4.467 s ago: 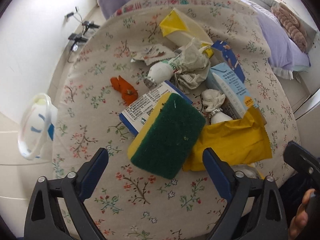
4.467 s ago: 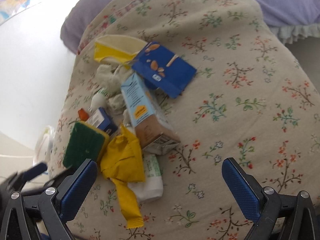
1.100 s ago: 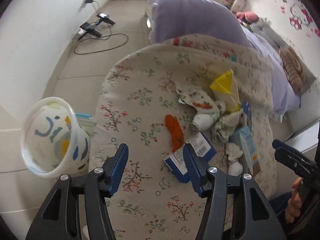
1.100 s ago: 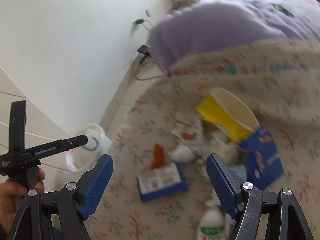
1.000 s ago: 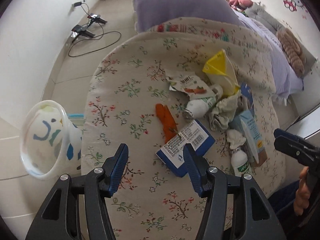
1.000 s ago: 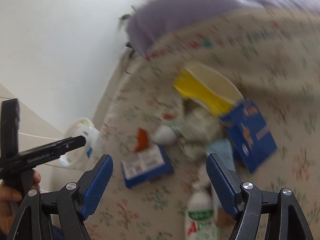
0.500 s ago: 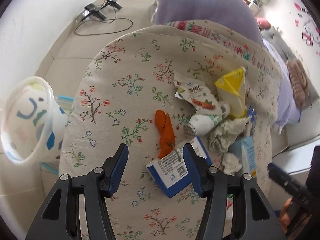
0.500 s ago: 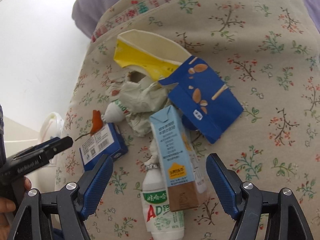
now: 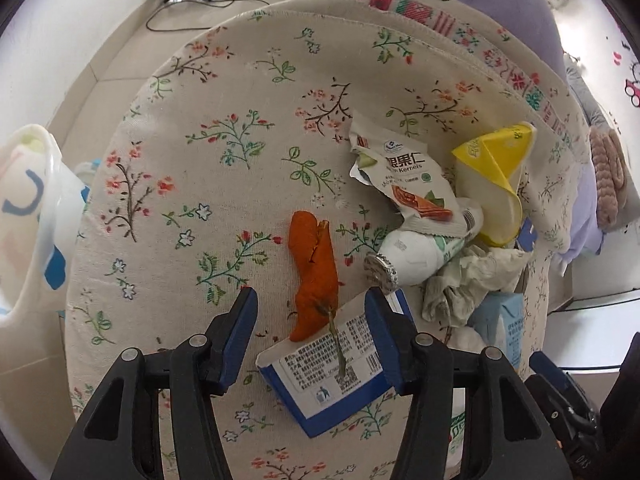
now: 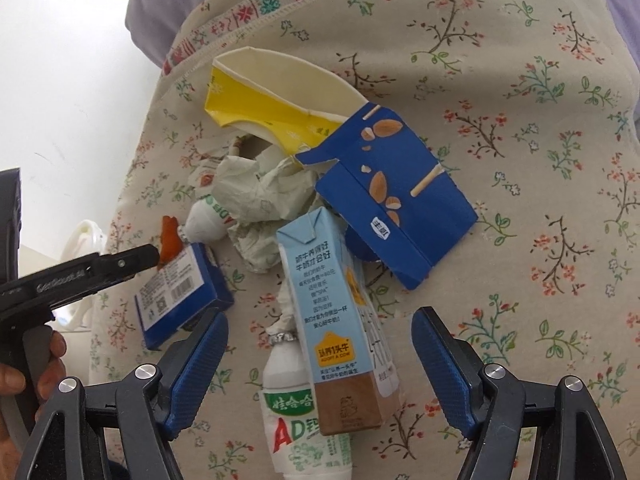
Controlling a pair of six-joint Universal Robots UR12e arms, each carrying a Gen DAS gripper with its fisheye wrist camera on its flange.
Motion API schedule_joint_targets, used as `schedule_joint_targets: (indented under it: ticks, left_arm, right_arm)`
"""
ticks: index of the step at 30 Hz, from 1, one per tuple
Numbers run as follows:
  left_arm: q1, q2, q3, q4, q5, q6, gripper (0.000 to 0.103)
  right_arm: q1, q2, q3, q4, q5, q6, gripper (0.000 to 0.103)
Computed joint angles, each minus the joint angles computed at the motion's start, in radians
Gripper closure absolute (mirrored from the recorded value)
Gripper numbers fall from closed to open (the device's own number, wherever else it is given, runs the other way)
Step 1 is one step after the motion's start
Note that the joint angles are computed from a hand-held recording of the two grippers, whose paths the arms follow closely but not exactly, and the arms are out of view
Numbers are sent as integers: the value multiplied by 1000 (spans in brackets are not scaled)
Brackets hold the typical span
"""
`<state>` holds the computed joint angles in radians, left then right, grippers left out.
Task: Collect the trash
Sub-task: 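Return both tools to the bed and grasp orange peel with left tool, then hold orange peel in left tool while right tool grasps the milk carton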
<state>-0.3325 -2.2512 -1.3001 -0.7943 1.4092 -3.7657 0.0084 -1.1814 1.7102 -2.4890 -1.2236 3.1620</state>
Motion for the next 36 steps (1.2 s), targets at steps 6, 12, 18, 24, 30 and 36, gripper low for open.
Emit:
schedule_joint_targets:
  ticks: [6,12,18,24,30,36]
  left_arm:
    - [-3,-20,25,-13,-3,15,78]
    - [-2,-25,29,-7,6,19,81]
    - [11,1,-7,34,6,-1,83]
    - [16,22,-32,66,0,-1,83]
    - [22,44,-61,89,-3,7,83]
    - [23,51,-66,80,5,8,83]
  right_arm:
    - [8,10,-2,-7,-40,-10,34]
    - [14,17,-9,8,-53,-28,38]
    - [27,21,-14,14,-82,-59,38]
    - [37,27,-20,36,-104,-83,40]
    - [44,32,-23,46,-131,-97,43]
    - [60,48,-36,54,-161,-103,47]
